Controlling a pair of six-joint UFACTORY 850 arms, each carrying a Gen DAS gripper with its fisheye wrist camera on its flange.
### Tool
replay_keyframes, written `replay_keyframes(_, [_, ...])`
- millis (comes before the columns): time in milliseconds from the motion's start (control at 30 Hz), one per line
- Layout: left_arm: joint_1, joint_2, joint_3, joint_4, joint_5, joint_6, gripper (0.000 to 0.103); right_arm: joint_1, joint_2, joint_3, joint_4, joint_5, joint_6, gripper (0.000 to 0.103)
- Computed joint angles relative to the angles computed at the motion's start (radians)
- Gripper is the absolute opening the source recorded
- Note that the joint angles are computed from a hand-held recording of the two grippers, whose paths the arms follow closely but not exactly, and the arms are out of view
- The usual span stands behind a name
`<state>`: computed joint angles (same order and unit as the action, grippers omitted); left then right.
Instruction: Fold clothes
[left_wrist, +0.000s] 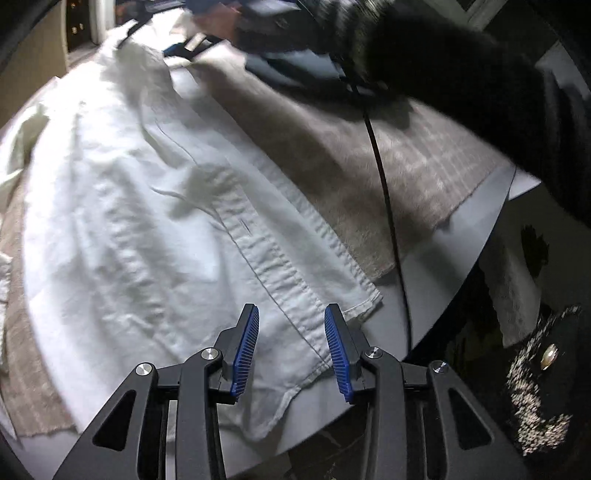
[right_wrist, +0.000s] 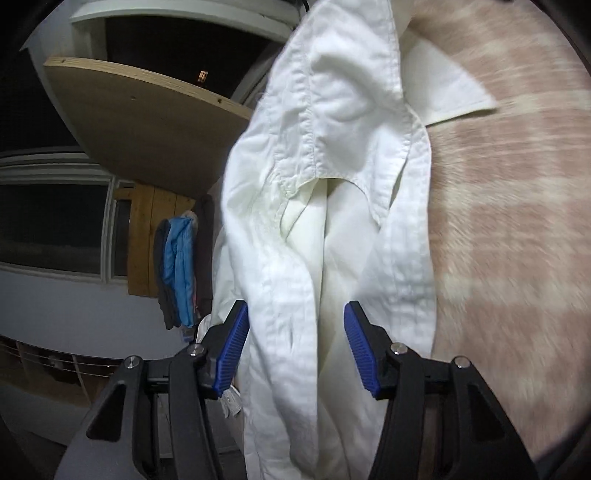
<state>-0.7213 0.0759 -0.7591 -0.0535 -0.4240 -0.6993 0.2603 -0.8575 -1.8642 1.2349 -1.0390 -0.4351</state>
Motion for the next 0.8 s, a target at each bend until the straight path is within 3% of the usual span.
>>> replay_keyframes(67, [0.013,-0.009,0.004,-0.063,0.008,0.067,0.036,-0.010,-0.002,0.005,0.048,0.024,-0.016,0.053])
replay_keyframes(167, [0.034,0.001,0.017,-0.154,0.019,0.143,0.037,-0.033,0.042,0.051,0.125,0.148,-0.085,0.052])
replay_keyframes(267, [0.049,0.010,0.028,-0.221,0.029,0.194,0.037,-0.030,0.078,0.033,-0.017,0.329,-0.055,0.052])
replay_keyframes(300, [0.051,0.012,0.030,-0.229,0.029,0.199,0.037,-0.028,0.073,0.009,-0.060,0.357,-0.047,0.052])
replay_keyframes(500, [0.049,0.013,0.022,-0.235,0.012,0.192,0.037,0.009,-0.062,-0.235,-0.390,0.302,0.167,0.052])
replay_keyframes(533, [0.050,0.013,0.023,-0.240,0.010,0.196,0.037,0.016,-0.068,-0.249,-0.412,0.295,0.157,0.043])
replay_keyframes(567, [0.051,0.011,0.021,-0.240,0.009,0.195,0.037,0.022,-0.065,-0.252,-0.414,0.291,0.123,0.010])
replay_keyframes(600, [0.049,0.010,0.019,-0.234,0.007,0.190,0.037,0.027,-0.060,-0.258,-0.443,0.300,0.113,0.003])
replay_keyframes(667, [0.046,0.007,0.016,-0.221,0.003,0.179,0.037,0.044,-0.047,-0.288,-0.614,0.343,0.183,0.002])
replay_keyframes(733, [0.043,0.003,0.012,-0.209,0.001,0.168,0.037,0.071,-0.005,-0.264,-0.823,0.451,0.222,0.003])
replay_keyframes(800, [0.040,0.001,0.011,-0.205,0.005,0.158,0.039,0.098,-0.041,-0.361,-1.033,0.399,0.318,0.008])
